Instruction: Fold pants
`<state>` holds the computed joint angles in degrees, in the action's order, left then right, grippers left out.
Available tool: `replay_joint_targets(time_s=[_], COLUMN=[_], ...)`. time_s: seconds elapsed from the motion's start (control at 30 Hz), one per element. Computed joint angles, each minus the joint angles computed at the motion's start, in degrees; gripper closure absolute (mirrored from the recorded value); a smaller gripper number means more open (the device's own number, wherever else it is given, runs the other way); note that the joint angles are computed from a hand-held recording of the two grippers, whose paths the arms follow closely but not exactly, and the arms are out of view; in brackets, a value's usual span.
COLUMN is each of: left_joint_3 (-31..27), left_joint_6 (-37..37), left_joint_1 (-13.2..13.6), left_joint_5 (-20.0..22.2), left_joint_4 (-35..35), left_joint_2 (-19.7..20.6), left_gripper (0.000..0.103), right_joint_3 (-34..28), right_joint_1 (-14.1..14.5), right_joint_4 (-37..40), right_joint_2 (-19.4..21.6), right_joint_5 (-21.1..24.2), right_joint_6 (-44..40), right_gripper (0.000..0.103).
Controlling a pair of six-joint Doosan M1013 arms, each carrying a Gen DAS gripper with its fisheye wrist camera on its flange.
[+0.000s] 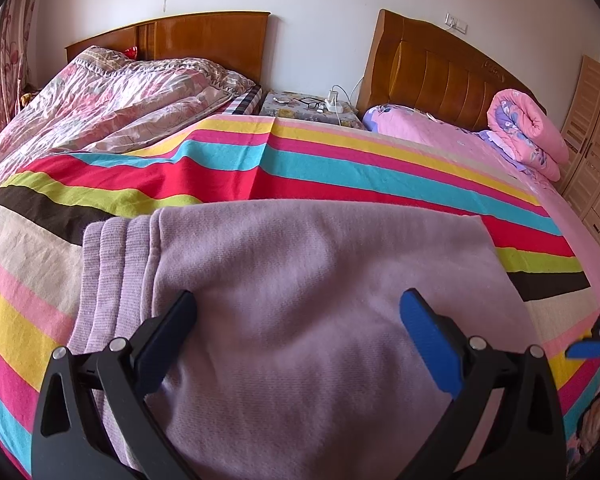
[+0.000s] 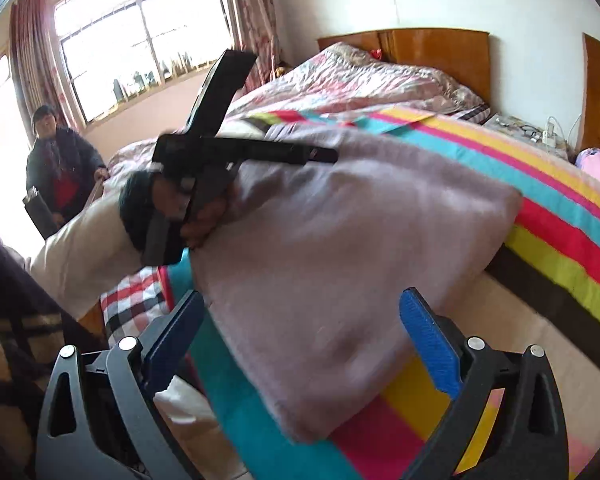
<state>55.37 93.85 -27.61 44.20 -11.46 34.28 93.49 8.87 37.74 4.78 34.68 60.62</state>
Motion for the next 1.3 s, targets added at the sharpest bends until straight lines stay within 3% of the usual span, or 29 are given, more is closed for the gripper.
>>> replay_joint_targets(time_s=[0.07,0.23,0.27,0.37,0.47,0.53,0.6,0.67,0.8,0.9,1.03,1.1,1.17,1.3], left_joint_3=[0.3,1.1,1.3,1.7,3.6,5.3,9.4,12.6,15.1,18.0,18.3,19.7,20.5,20.4], left_joint_6=[0.5,0.9,1.0,1.1,0.6,0.1,0.0,-2.3,-8.0,-7.1,-6.2,-7.3,-6.3,-6.2], left_joint_1=[0.2,0.4,0.4,0.7,0.9,1.2,1.2,0.8,0.5,0.5,-0.1,-0.6,-0.4,-0.3], left_joint_5=[-0.5,-1.4,-1.8,-2.3,-5.0,-6.6,-11.4,-13.8,-9.9,-10.3,-7.8,-9.6,-11.1,-10.7], left_joint_4=[-1.1,-1.9,-2.3,-3.6,-4.9,-5.8,-4.8,0.9,10.5,10.6,14.9,18.9,17.8,17.4], left_joint_2=[-0.2,-0.6,-0.7,-0.8,-2.0,-3.5,-6.6,-9.1,-10.8,-12.3,-11.3,-11.4,-11.6,-11.9], left_gripper=[0.001,0.001,0.001,0.001,0.001,0.001,0.001,0.001,0.001,0.001,0.001,0.001,0.001,0.001], right_joint_3=[-3.1,-13.1,-13.8,-13.5,-13.3,-15.8,-19.3,-23.8,-35.5,-44.1,-54.5,-56.1,-55.9,-49.4], right_joint_1=[-2.9,-7.7,-8.7,-8.9,-9.2,-8.3,-7.2,-5.5,-0.2,4.1,8.0,7.4,6.9,7.2], right_joint_4=[6.1,6.7,9.7,11.0,18.2,17.7,17.9,16.2,0.0,-12.5,-25.9,-23.3,-21.4,-24.2], right_joint_2=[3.3,13.5,14.4,13.3,12.8,13.8,15.7,18.1,24.2,29.2,36.6,38.3,38.5,33.4], right_joint_5=[2.0,12.4,14.1,10.8,11.0,13.1,16.0,18.4,21.4,25.9,35.0,37.2,36.9,29.3], right_joint_6=[-4.9,1.2,0.3,1.0,-2.8,-3.5,-4.6,-4.5,2.9,7.3,11.2,14.6,16.1,21.1], right_gripper=[0.005,0.005,0.007,0.006,0.006,0.006,0.006,0.006,0.006,0.006,0.005,0.005,0.005,0.005])
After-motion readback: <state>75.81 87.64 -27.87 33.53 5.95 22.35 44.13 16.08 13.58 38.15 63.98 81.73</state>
